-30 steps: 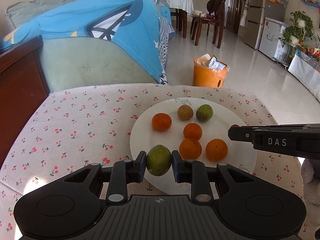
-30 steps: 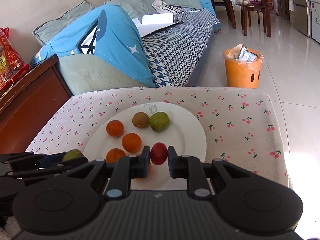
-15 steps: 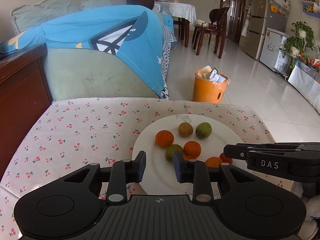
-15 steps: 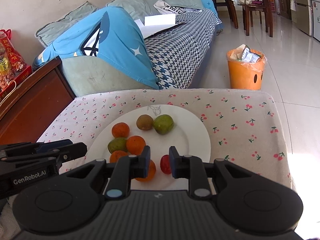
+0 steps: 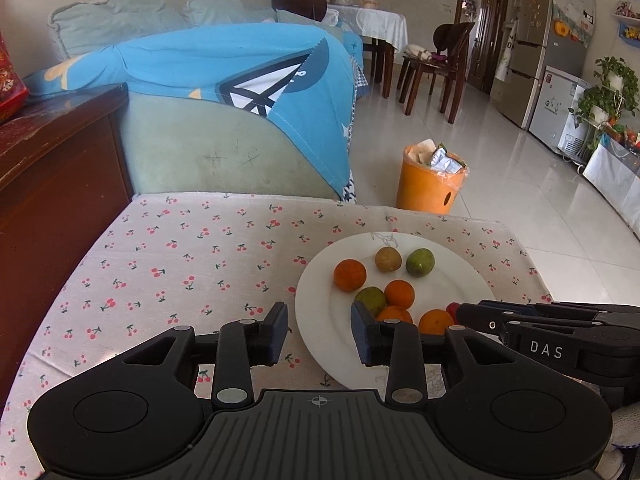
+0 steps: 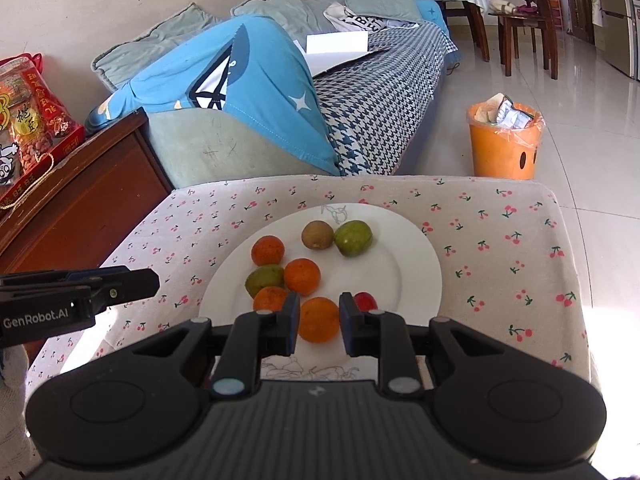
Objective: Organize fruits
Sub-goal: 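Carry the lime and tomato onto the white plate and open both tools, then move both tools back to the remaining orange and kiwi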
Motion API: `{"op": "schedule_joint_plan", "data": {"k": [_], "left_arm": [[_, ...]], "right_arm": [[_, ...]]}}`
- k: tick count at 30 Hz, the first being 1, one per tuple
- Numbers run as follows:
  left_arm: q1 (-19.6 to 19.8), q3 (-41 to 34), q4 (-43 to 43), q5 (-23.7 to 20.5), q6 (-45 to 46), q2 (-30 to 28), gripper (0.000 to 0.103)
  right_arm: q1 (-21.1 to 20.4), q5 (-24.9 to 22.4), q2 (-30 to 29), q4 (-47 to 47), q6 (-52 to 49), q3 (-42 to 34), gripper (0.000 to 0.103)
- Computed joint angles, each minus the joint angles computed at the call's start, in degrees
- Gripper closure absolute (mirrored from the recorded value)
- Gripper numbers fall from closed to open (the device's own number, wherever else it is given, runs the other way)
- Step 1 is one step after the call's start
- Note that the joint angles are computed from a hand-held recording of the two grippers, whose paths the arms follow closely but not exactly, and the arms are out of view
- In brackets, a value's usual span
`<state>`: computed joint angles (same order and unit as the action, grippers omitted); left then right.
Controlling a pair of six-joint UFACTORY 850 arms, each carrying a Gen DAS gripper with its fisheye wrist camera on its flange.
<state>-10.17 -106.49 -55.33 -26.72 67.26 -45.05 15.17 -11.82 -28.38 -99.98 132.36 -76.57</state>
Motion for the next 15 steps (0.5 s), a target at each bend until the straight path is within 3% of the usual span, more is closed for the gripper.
{"op": "schedule_joint_plan", "data": {"k": [4,15], "left_arm": [[0.63,1.93,-1.2,0.64,1.34,1.51,0.064],[2.54,5.6,0.13,1.29,-1.19,4.11,0.063]], "right_arm": [[0.6,0.11,0.81,-4.38,4.37,0.72,0.08],[2.86,0.89,2.57,-17.91,19.83,3.63,0.08]]}}
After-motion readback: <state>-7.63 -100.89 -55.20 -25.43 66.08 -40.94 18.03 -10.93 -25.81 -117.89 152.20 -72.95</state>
